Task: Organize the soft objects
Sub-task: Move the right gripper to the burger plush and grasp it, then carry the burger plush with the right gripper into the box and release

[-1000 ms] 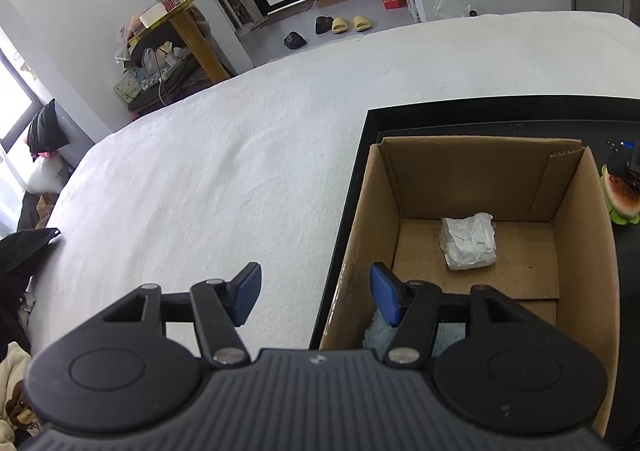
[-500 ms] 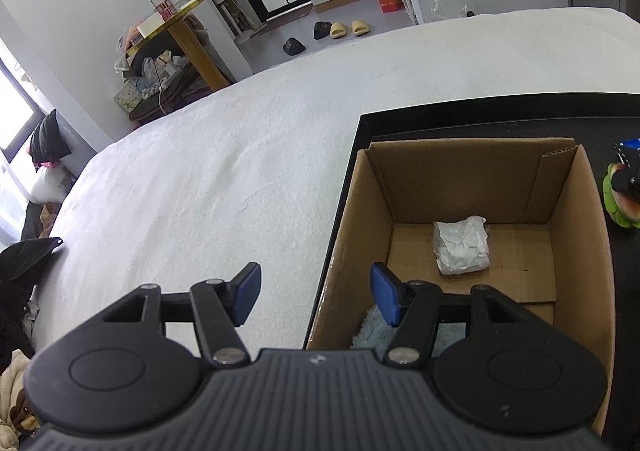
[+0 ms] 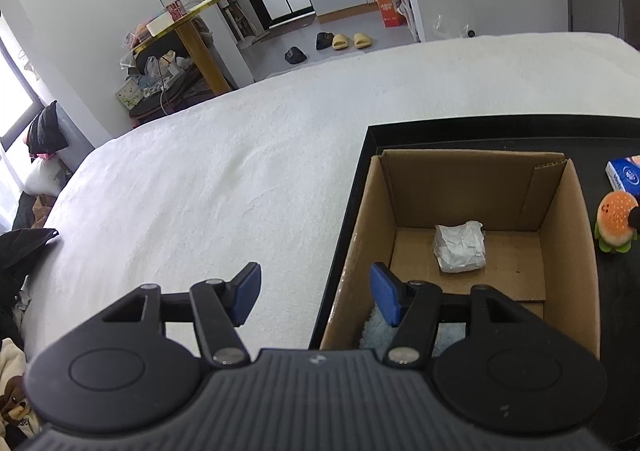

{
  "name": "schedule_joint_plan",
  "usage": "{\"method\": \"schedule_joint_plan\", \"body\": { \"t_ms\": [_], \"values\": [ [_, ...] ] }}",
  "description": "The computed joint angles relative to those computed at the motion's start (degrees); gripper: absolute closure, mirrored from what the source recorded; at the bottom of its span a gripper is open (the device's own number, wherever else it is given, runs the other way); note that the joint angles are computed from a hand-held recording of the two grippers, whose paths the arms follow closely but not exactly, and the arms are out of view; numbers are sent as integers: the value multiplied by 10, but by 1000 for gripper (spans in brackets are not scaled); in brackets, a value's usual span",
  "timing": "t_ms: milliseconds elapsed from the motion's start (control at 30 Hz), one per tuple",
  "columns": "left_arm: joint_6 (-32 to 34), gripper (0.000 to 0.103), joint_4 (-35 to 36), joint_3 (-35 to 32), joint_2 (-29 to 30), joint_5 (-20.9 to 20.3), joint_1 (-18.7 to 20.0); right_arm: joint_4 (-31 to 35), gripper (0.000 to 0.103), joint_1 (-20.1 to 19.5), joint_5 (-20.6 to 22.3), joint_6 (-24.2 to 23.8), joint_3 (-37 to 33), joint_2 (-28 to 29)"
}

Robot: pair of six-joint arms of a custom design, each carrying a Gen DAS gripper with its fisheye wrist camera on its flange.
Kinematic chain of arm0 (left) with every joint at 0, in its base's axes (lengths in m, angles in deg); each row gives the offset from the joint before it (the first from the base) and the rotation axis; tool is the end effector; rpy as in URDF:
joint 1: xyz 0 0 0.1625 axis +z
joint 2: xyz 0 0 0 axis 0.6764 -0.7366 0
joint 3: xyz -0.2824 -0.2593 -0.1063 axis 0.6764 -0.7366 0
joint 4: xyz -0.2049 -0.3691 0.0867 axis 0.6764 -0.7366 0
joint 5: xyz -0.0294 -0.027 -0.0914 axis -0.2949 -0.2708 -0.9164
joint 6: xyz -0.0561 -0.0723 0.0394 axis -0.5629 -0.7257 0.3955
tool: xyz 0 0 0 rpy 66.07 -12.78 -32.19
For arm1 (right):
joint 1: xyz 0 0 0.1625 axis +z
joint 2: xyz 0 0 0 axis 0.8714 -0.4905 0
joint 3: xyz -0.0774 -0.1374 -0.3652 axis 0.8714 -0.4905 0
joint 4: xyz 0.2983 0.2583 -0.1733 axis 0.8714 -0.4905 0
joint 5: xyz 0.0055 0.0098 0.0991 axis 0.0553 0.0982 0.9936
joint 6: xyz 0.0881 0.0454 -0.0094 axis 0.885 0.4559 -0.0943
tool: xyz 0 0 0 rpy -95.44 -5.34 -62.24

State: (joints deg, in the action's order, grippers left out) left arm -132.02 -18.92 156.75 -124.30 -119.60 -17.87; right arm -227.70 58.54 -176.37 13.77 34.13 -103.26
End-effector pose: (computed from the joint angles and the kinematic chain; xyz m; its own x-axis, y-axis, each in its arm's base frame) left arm -0.1050 -0.2809 0.2883 -0.3260 -0.4307 -0.8416 0.3367 0.7789 -0.5291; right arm 0.3072 -0.3780 -0.0266 -0.9566 -0.0319 0.2898 -0.2137 0.7528 -0.6225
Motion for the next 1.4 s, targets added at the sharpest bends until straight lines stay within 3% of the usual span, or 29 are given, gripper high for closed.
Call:
{"method": "schedule_joint_plan", "body": {
  "t_ms": [200,267,400,467,533,667,767,800,833,967,1400],
  "values": [
    [5,44,-7,-4,-3,6,6,4,97,7,-13,15,8,-8],
    [9,44,-8,-2,-4,6,5,0,89,5,-9,17,7,-10],
    [14,44,-13,1,-5,7,6,0,84,-1,-8,20,2,-5],
    [16,44,-14,0,-5,7,6,7,54,-4,-10,30,0,-1],
    [18,44,-15,1,-3,7,7,1,44,-5,-15,26,-4,6],
    [25,44,-23,-2,4,13,21,21,44,-12,-13,29,-15,13],
    [31,44,-30,-4,8,15,29,20,47,-5,-32,-1,-24,24],
    [33,44,-32,-4,10,15,31,26,50,-1,-39,-11,-27,26],
    [36,44,-34,-4,10,14,33,33,62,-1,-42,-17,-28,26],
    [47,44,-44,-5,4,11,36,48,71,1,-42,-9,-18,11],
    [67,44,-64,3,-57,-11,13,89,74,42,-72,30,13,-49]
  ]
}}
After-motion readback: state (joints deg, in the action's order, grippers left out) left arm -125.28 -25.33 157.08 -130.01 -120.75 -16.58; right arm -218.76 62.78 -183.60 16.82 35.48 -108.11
